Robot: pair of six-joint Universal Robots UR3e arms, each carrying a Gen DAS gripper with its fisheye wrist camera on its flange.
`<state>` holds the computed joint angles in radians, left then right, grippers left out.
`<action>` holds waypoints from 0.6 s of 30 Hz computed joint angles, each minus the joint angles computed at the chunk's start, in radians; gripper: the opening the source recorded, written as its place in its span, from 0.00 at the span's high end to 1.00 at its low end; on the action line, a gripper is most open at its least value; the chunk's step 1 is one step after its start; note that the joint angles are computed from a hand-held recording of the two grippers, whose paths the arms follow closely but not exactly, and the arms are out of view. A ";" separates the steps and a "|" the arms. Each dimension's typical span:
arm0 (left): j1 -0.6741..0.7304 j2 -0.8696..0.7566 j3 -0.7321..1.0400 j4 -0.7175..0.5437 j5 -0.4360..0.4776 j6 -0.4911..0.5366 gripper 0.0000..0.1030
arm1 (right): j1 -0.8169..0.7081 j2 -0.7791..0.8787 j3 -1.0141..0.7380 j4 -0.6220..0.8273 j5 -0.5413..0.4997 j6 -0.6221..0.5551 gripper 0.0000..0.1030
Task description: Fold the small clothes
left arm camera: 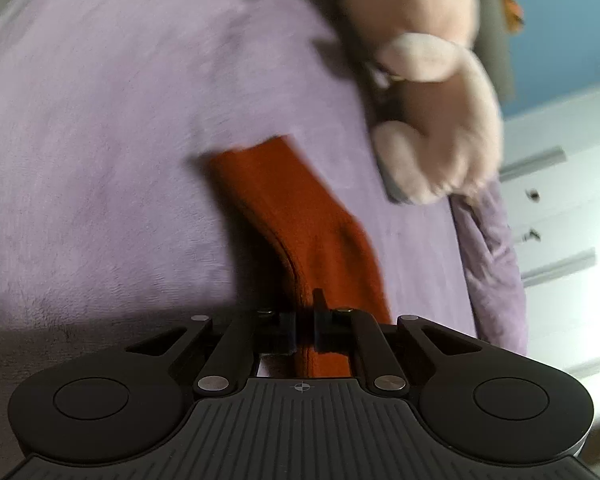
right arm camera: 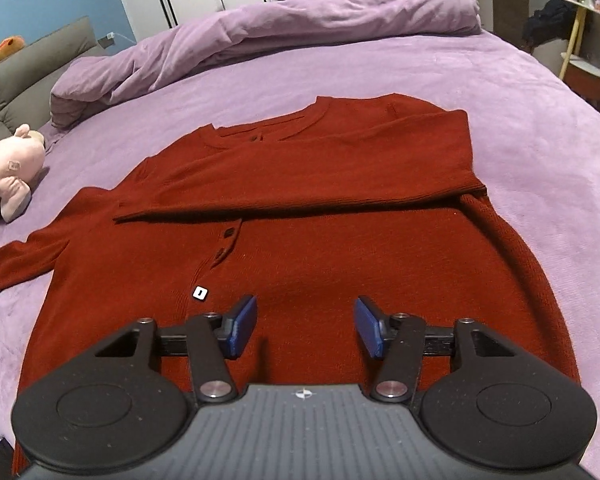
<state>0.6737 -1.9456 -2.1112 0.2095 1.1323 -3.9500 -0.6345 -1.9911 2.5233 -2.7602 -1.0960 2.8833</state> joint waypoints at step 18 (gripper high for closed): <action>-0.929 -0.154 0.640 -0.374 0.096 0.497 0.55 | -0.292 -0.328 0.034 0.348 0.248 -0.117 0.49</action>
<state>-0.2549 -2.0992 -1.4710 -0.1641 1.2280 -3.4534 -0.9270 -2.3190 2.5573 -2.4119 -0.8476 2.7663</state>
